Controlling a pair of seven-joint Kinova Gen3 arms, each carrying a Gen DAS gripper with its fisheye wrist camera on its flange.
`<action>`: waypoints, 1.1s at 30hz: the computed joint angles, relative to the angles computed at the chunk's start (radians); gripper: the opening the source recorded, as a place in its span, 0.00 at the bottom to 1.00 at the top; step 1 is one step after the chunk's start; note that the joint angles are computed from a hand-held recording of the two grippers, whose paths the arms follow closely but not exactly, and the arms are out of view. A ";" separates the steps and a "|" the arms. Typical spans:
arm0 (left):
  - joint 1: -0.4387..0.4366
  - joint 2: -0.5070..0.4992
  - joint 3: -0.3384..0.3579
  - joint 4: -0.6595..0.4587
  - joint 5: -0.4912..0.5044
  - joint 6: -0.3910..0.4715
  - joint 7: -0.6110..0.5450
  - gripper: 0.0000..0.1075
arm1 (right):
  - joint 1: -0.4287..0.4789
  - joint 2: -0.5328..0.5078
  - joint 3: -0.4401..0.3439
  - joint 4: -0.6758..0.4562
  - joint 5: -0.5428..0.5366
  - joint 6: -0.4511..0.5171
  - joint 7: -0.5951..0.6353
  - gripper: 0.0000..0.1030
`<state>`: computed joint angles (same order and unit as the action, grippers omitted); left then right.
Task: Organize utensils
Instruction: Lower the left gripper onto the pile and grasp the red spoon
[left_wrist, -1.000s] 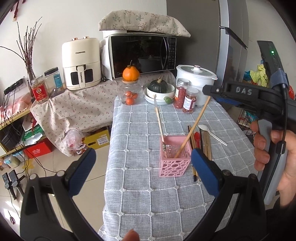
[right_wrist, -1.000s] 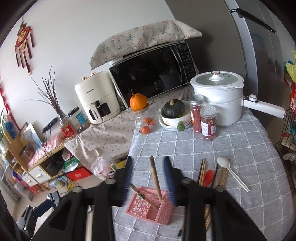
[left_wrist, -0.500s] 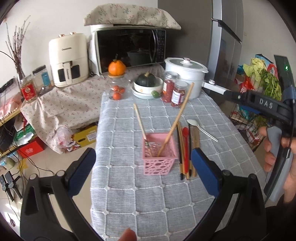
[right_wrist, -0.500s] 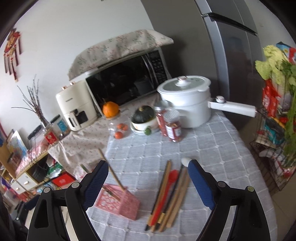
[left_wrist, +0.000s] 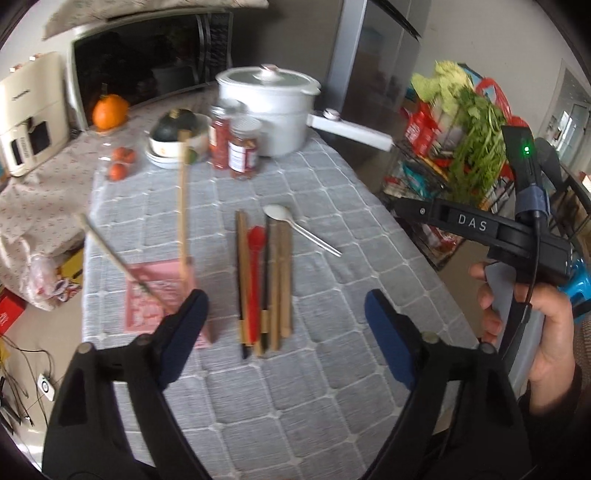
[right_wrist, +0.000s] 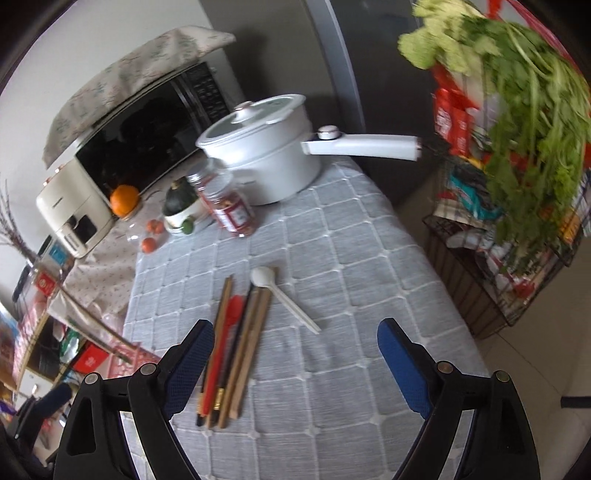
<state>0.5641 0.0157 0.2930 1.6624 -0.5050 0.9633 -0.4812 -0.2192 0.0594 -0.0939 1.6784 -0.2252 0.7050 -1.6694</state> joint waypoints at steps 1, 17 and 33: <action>-0.007 0.028 -0.004 -0.021 0.025 -0.007 -0.026 0.71 | 0.009 0.004 0.007 -0.002 -0.006 0.006 0.006 0.88; 0.005 0.497 -0.215 -0.460 0.162 0.207 -0.194 0.19 | 0.120 0.099 0.033 -0.036 -0.084 0.081 0.057 0.88; 0.001 0.642 -0.272 -0.625 0.210 0.400 -0.293 0.12 | 0.127 0.117 0.018 -0.057 -0.130 0.087 0.099 0.88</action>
<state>0.5647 0.6576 0.0213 1.0377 -0.2953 1.3629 -0.7745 -0.0926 0.1765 -0.0756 1.6213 -0.3555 0.7924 -1.5700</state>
